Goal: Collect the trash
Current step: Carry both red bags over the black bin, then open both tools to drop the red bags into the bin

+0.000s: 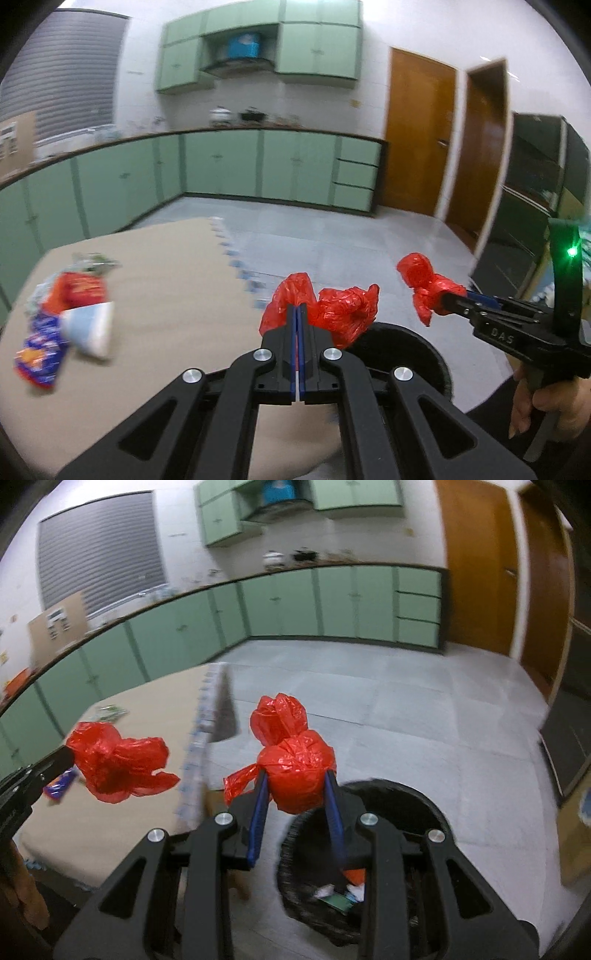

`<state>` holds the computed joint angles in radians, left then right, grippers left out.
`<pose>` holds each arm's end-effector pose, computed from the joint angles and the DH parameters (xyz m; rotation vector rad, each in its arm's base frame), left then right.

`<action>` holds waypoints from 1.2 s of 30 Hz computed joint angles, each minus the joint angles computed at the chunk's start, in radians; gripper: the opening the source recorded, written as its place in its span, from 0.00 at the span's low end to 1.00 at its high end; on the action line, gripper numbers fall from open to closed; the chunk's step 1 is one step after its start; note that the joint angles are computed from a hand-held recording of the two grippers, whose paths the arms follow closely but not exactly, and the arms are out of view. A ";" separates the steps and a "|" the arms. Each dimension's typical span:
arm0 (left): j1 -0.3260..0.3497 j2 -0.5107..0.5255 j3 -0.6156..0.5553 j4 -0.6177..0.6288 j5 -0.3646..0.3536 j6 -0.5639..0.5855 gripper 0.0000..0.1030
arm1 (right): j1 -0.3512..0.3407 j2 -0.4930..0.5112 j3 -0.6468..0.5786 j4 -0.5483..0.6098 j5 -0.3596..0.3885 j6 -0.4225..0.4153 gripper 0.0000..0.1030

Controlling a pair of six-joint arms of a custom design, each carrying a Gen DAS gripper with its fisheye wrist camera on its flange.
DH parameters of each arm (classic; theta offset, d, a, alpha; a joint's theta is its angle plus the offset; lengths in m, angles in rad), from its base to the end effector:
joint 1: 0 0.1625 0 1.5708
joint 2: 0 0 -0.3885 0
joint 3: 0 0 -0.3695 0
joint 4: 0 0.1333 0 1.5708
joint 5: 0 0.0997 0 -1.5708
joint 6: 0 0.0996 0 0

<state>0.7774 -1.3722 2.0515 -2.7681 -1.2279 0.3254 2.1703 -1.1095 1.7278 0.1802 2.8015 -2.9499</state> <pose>-0.2374 -0.4676 0.2791 1.3832 2.4522 -0.8378 0.2728 -0.3293 0.2028 -0.1529 -2.0088 1.2539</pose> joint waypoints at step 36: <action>-0.036 0.220 0.024 -0.064 0.044 -0.063 0.77 | -0.112 -0.076 0.080 0.093 0.017 0.240 0.68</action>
<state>0.7417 -1.1522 2.0751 -2.8318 -1.1841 0.2621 2.0579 -1.1857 1.8077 0.2734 2.8181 -2.7095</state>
